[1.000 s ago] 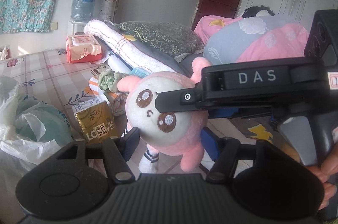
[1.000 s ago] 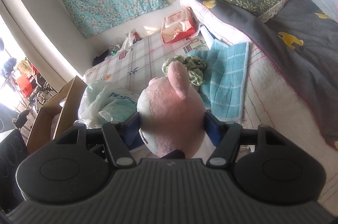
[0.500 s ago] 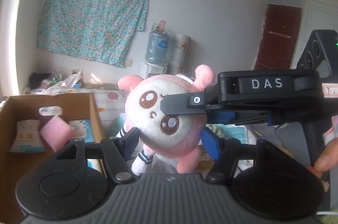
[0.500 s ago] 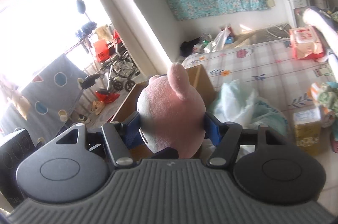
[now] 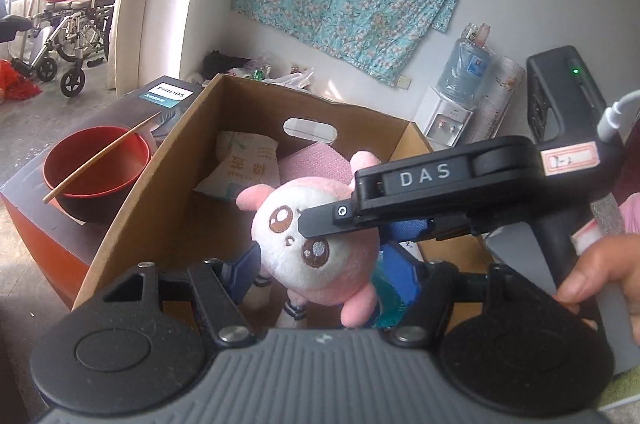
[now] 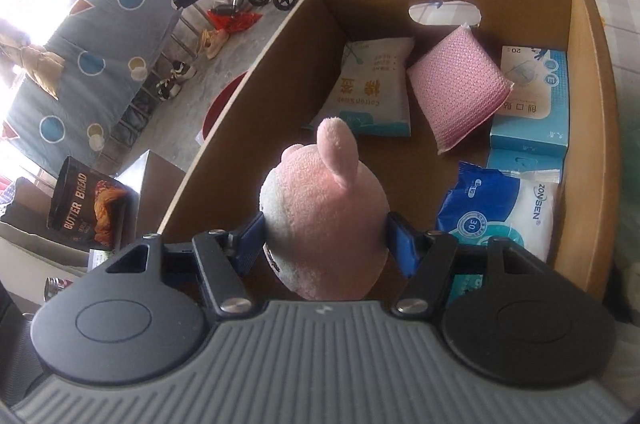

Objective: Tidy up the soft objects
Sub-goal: 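Lower the plush toy into the cardboard box and release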

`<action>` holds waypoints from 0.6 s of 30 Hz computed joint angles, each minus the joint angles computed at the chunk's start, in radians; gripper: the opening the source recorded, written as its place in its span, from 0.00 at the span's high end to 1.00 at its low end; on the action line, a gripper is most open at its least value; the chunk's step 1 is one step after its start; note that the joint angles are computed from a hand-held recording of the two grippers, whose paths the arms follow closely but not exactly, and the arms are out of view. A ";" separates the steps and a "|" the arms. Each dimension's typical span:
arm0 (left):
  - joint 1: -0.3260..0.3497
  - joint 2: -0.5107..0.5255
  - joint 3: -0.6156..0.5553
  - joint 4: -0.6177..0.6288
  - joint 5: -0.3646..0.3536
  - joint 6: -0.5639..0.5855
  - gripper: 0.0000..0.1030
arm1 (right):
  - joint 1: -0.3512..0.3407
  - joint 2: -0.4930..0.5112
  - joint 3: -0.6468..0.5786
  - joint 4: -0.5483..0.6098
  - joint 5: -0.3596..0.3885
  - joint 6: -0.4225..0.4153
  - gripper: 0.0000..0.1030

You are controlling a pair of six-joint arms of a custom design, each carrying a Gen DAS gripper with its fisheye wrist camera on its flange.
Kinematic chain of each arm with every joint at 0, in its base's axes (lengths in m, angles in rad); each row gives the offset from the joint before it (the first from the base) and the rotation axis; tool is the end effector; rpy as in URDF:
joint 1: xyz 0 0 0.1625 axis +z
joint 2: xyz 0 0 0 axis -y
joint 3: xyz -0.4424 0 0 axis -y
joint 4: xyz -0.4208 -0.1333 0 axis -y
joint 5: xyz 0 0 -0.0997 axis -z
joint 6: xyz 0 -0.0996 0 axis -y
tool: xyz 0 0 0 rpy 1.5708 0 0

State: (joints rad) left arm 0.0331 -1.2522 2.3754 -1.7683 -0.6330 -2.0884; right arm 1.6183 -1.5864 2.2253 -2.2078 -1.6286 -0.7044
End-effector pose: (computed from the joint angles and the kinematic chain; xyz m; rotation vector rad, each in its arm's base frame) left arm -0.3263 -0.2245 0.0882 -0.0610 2.1959 -1.3024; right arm 0.1478 -0.4239 0.2543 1.1336 -2.8717 -0.0316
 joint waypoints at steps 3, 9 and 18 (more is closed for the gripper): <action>0.013 -0.024 0.014 -0.002 -0.008 0.013 0.34 | 0.003 0.074 -0.007 -0.058 -0.066 -0.003 0.38; 0.012 -0.047 0.044 -0.032 -0.019 0.036 0.34 | 0.008 0.138 -0.025 -0.122 -0.118 -0.044 0.35; 0.036 -0.015 0.052 -0.129 -0.028 0.104 0.32 | 0.005 0.113 -0.004 -0.222 -0.103 -0.108 0.32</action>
